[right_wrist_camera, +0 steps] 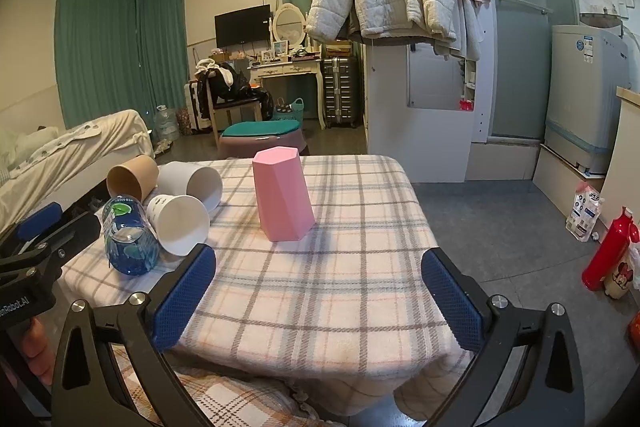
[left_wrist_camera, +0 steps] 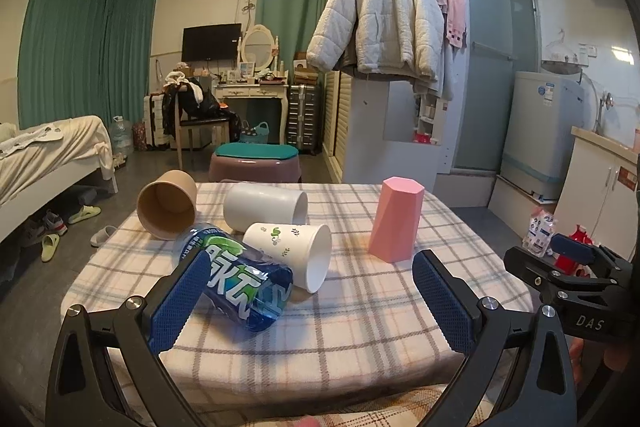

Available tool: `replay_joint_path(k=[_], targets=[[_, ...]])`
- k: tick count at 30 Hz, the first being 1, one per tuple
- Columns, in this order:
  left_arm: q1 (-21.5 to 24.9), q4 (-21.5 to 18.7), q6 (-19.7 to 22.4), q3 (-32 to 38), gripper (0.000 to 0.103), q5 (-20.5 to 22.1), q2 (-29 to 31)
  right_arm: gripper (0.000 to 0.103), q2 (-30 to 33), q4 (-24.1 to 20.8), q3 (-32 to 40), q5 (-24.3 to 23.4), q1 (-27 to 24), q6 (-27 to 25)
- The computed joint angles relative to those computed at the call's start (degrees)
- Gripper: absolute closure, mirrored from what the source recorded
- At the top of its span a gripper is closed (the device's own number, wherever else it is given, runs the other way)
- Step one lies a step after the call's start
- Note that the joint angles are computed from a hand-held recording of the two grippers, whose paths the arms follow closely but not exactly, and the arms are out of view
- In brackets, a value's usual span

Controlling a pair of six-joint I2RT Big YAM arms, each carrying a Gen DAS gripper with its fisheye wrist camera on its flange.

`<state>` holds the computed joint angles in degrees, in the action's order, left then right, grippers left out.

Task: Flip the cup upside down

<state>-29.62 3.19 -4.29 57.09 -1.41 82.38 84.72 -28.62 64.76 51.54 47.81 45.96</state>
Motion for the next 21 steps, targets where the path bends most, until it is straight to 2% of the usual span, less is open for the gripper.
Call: replay_joint_path(k=[6,21], targets=[[0.12,0.73,-0.31,-0.39,0.0,-0.18,-0.13,0.0,-0.02,-0.38,0.12,0.22,0.26,0.33],[0.29,-0.28,-0.01,-0.06,0.0,-0.3,-0.03,0.0,0.13,-1.45,0.61,0.29,0.45,0.63]])
